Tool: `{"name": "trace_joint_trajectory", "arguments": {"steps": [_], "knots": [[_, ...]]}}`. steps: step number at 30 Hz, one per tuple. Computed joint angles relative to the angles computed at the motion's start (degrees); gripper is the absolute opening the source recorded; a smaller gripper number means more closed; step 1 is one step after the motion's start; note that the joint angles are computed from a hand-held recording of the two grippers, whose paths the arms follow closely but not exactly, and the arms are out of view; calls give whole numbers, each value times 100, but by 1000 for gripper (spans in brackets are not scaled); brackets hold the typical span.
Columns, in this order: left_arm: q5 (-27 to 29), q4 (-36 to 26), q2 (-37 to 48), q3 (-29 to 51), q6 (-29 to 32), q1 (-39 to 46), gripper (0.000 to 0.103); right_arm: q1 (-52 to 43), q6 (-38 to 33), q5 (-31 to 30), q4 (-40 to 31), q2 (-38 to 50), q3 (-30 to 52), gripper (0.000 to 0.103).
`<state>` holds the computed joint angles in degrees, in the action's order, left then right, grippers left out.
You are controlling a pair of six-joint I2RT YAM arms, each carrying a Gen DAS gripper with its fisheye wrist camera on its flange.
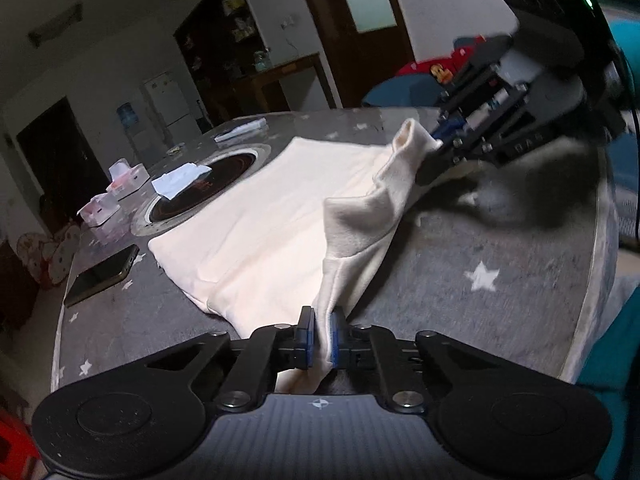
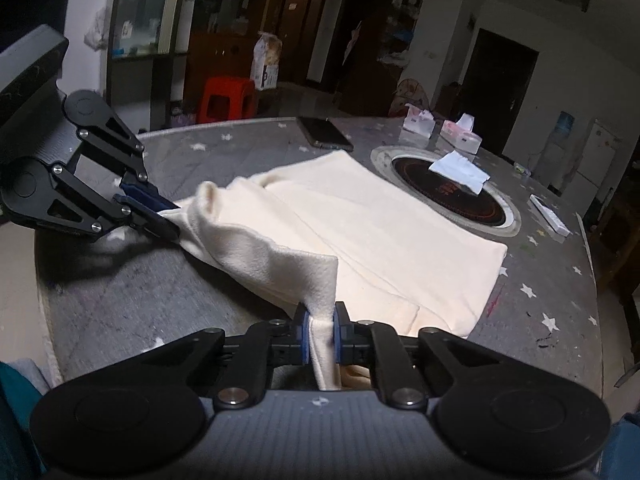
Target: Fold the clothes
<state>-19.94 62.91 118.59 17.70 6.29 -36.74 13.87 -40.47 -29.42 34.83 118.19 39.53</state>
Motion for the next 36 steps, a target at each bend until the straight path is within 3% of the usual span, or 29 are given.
{"name": "trace_joint_trajectory", "arguments": {"steps": [8, 11, 16, 20, 29, 36], "knots": [[-306, -159, -897, -559, -602, -568, 7, -236, -249, -362, -81, -854, -746, 9], [-610, -673, -1700, -908, -1106, -1122, 7, -461, -599, -690, -881, -1601, -1047, 9], [-1368, -2236, -3479, -1214, -1993, -2223, 7, -885, -1194, -1136, -2648, -3080, -1455, 9], [-1460, -2624, -3857, -1119, -2046, -2318, 7, -1007, -1429, -1278, -3383, -3677, -1478, 9], [-264, -2108, -3190, -576, -1137, -508, 7, -583, -988, -988, -2950, -2534, -262, 9], [259, -1863, -1667, 598, -658, 799, 6, -46, -677, -332, -2783, -730, 1599, 9]]}}
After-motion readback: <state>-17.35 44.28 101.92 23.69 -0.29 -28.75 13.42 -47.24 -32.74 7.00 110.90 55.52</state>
